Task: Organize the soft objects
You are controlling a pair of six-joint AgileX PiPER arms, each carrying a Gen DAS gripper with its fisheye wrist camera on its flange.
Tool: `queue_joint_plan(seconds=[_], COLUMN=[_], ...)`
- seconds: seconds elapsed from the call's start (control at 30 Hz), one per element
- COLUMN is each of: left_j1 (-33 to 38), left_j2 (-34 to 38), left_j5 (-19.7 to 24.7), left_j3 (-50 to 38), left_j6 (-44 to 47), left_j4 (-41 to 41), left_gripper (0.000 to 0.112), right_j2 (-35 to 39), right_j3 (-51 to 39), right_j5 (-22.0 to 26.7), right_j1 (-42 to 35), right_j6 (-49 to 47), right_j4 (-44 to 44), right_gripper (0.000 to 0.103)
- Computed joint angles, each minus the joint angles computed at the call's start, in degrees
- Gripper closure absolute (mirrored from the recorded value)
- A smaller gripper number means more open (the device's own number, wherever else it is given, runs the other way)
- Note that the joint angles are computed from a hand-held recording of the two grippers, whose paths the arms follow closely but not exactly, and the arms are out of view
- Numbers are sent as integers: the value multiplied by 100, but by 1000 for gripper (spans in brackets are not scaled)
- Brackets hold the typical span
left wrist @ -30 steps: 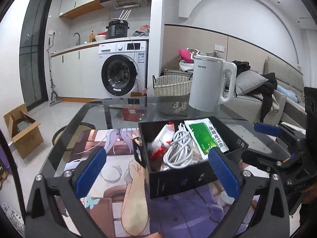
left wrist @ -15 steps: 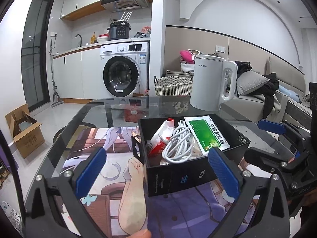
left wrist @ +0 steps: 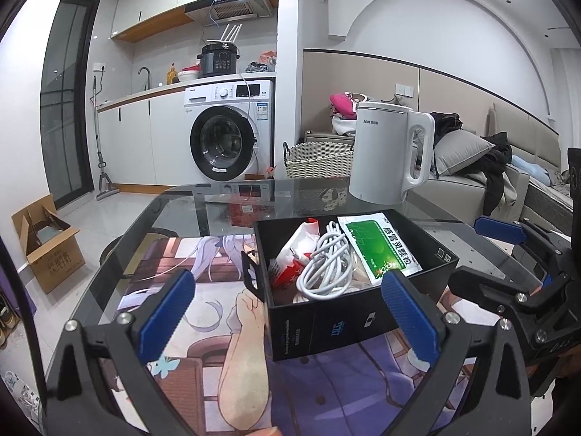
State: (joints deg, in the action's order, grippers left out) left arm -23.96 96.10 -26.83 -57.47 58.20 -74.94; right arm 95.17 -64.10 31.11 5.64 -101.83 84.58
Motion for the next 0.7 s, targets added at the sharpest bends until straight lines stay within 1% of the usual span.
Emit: queue_joint_plan(seconds=[0.2,0.53,0.7], left_j1=[-2,62,35], left_j2=[-10,-14,12], left_j5=[-14,83,38], left_j3=[15,14,-12], left_j6=[17,-16,31], left_j4=[-1,-19,-44], left_gripper=[9,9,9], right_j2=[6,6,8], right_j3=[-10,-15,-21], right_j5=[8,-2,-4], right_j1=[-7,4,5], right_j6=[21,31,44], right_j4=[-20,-25,-40], right_gripper=[0,0,0])
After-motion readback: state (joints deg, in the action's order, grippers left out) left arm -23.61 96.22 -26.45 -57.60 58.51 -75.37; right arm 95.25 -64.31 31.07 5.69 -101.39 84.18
